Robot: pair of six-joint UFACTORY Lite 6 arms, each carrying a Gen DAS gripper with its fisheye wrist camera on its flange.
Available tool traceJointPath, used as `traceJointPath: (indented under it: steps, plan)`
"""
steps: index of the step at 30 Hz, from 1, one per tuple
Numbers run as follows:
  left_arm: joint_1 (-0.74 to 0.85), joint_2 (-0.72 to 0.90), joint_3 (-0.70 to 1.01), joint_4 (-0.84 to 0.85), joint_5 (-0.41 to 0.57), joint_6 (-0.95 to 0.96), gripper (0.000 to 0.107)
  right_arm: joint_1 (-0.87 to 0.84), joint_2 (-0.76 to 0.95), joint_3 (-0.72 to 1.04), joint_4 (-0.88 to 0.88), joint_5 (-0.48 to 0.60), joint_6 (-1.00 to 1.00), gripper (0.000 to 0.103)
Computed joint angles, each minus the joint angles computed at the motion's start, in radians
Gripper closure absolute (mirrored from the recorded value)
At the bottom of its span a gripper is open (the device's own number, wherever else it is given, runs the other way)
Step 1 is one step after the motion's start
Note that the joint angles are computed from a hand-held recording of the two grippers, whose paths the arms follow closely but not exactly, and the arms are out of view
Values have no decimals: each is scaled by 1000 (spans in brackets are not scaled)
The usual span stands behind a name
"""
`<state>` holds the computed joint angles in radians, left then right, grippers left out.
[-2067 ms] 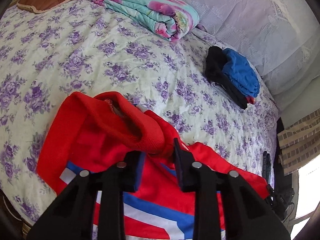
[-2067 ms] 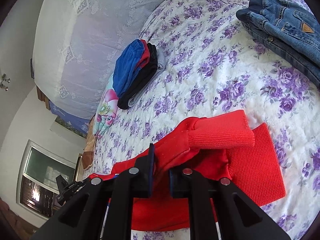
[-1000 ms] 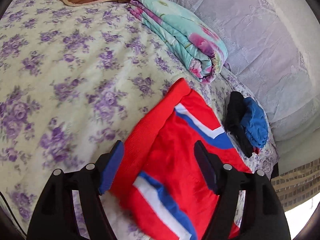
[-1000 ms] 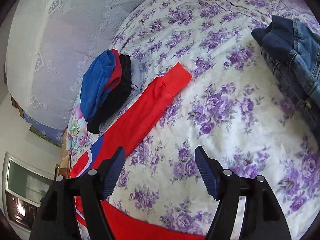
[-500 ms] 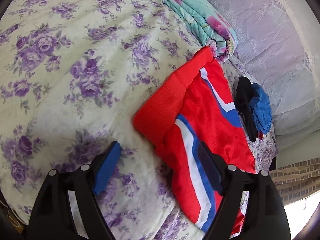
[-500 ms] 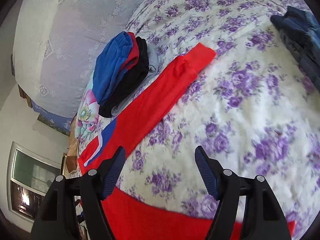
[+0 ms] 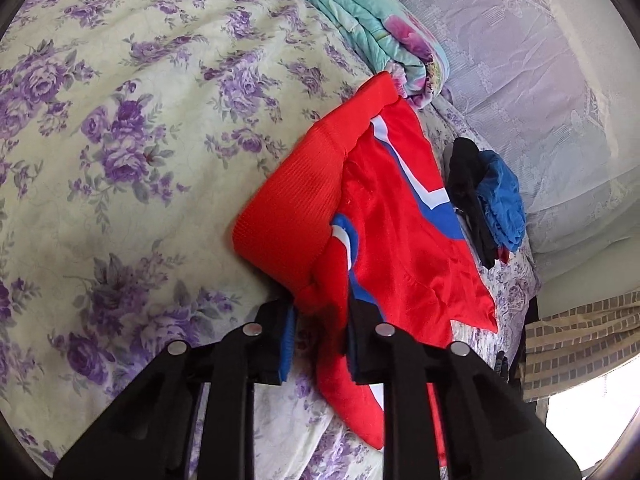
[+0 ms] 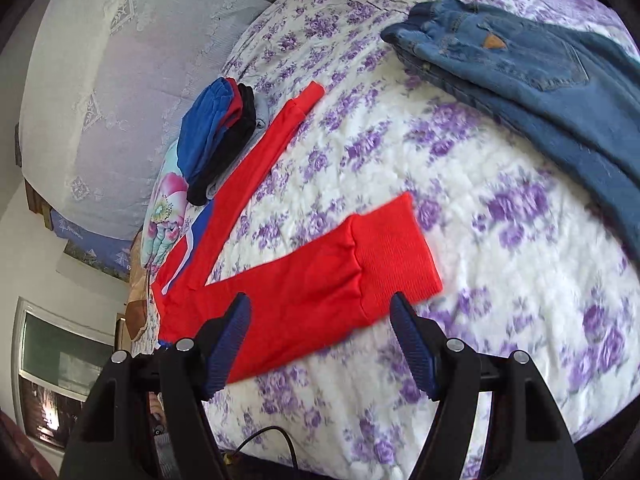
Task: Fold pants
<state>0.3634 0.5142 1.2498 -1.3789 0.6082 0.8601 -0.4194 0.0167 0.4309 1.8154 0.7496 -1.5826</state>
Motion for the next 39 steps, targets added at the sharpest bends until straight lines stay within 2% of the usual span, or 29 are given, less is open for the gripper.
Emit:
traceJointPath:
  steps: [3,6,7,8,10,11,15,17,20,22,24,25,26,27,29,31,34,37,39]
  plan:
    - [9,-25,-28,-17,16,17,91,-30,185,15,62,129,-91,31]
    - [19,-49,-56,-23,28,24,94,12,361,100,161,211,-173,43]
    - [26,-56,-66,-25,35,27,95,30,404,132,196,225,-193,53]
    - [33,-65,-76,-24,43,24,96,43,439,159,231,239,-209,68]
    - [53,-91,-107,-34,63,27,97,53,482,211,259,254,-223,89]
    - [66,-109,-130,-39,74,26,98,50,468,211,264,242,-233,91]
    - [134,-224,-260,-29,155,29,98,-40,302,162,128,175,-198,92]
    - [128,-286,-328,-17,142,49,98,-60,263,155,62,120,-183,91]
    - [82,-285,-379,-12,54,64,95,-38,351,188,78,44,-206,91]
    - [119,-241,-389,-86,108,126,92,-75,390,202,46,93,-190,88]
    - [176,-232,-389,-88,184,123,84,-125,342,188,3,103,-139,78]
    - [194,-258,-398,-73,177,116,80,-153,282,156,29,79,-151,67]
    - [209,-297,-408,-47,151,101,66,-183,219,127,50,45,-160,55]
    - [218,-339,-420,-22,116,86,53,-213,156,98,79,20,-170,54]
    - [214,-429,-448,16,-20,37,46,-240,98,83,124,22,-190,54]
    - [195,-433,-399,85,-97,-40,46,-194,91,110,136,38,-187,54]
    - [149,-341,-241,134,-94,-68,46,-17,129,199,205,35,-188,54]
    - [48,-211,-26,328,-175,-232,45,169,232,356,235,10,-156,54]
    - [7,-96,136,439,-175,-321,45,295,315,500,231,-28,-104,54]
